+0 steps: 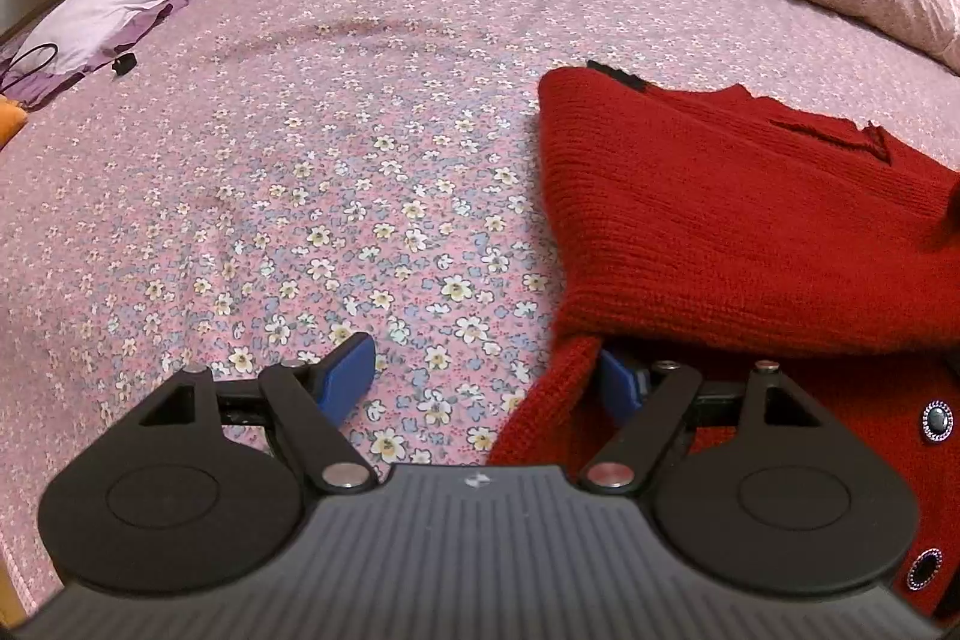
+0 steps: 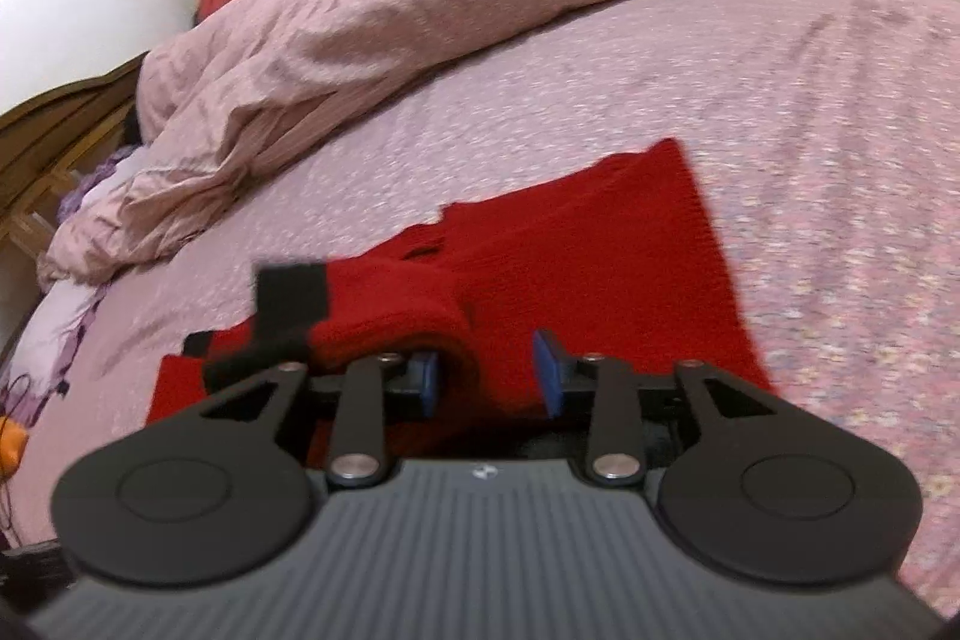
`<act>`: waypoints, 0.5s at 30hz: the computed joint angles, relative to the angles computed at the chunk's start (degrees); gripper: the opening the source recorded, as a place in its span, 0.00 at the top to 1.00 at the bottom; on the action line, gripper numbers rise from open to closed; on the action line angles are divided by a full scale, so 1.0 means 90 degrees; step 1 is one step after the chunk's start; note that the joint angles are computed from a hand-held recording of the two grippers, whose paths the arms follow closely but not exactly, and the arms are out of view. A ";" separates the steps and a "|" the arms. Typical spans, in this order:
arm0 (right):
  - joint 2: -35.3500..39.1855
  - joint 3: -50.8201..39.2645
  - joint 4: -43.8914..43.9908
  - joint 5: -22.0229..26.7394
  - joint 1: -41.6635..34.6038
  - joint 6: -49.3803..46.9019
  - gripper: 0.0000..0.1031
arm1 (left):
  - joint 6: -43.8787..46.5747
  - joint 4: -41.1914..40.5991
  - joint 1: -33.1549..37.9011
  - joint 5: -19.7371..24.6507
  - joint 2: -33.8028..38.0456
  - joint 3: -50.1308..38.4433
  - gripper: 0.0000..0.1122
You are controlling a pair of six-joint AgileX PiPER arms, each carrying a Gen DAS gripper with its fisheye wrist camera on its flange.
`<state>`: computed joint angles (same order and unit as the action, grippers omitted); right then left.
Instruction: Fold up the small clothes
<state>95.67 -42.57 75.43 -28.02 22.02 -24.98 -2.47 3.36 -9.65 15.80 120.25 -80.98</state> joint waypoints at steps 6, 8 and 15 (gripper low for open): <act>-0.0406 0.0508 0.1140 -0.0461 0.0084 -0.0803 0.64 | -0.0086 0.0078 -0.0013 0.0006 -0.0009 0.0011 0.27; -0.0543 0.0685 0.1198 -0.0428 -0.0023 -0.0850 0.64 | -0.0140 0.0131 -0.0021 -0.0013 -0.0016 0.0031 0.27; -0.1195 0.0982 0.1856 -0.0684 -0.0032 -0.1669 0.64 | -0.0333 0.0322 -0.0045 0.0031 -0.0017 0.0010 0.27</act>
<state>84.91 -33.73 92.13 -34.17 21.73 -40.00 -5.46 6.26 -10.05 16.08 120.10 -80.89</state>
